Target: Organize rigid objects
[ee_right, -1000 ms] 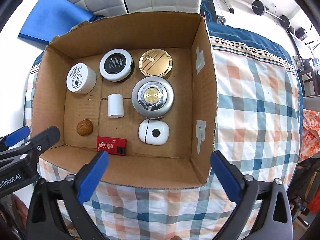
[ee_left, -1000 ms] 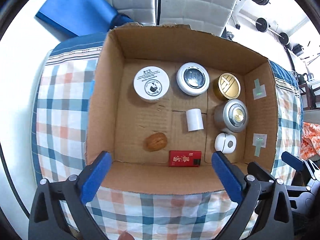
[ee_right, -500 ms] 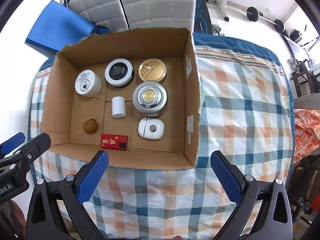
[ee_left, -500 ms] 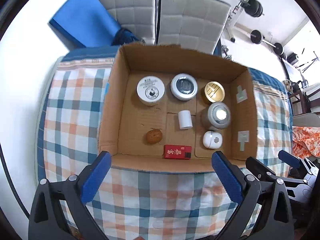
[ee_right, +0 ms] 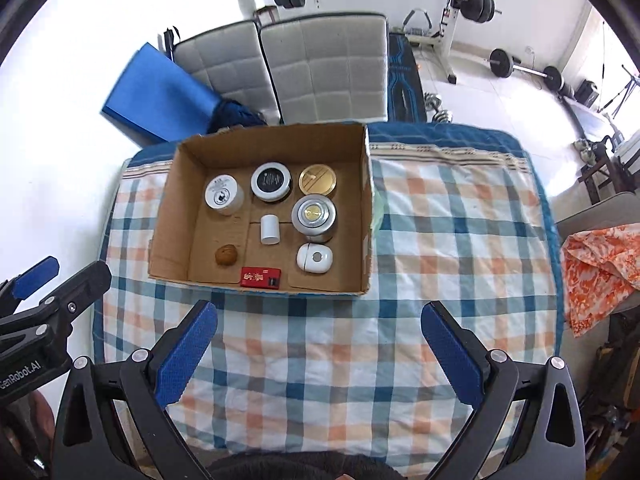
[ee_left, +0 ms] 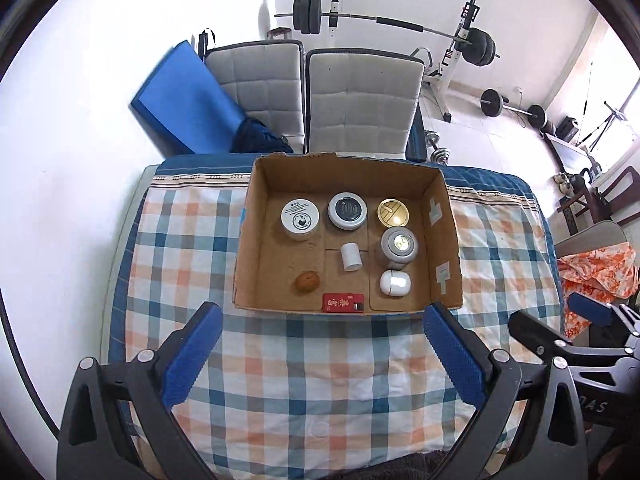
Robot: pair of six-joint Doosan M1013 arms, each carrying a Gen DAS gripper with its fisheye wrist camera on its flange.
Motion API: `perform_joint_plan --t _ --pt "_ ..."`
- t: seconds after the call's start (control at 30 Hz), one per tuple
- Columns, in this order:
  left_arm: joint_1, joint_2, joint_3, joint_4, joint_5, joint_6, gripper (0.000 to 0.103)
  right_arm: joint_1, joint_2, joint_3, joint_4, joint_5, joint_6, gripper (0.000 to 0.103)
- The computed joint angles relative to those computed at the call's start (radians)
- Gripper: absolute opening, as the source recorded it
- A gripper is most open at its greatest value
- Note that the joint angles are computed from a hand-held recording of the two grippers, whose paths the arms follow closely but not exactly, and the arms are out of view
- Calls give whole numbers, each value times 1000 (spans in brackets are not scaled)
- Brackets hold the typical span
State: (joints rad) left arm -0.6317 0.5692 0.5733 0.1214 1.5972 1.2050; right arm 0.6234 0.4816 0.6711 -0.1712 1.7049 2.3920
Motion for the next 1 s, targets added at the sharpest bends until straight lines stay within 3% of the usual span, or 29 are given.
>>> perform_joint_plan --t 0.5,1.0 --pt "-28 -66 6 35 -25 -26 103 69 -41 -78 -118 56 -2 103" --pt "-40 -96 33 51 -42 -56 103 85 -52 -95 -172 80 2 103"
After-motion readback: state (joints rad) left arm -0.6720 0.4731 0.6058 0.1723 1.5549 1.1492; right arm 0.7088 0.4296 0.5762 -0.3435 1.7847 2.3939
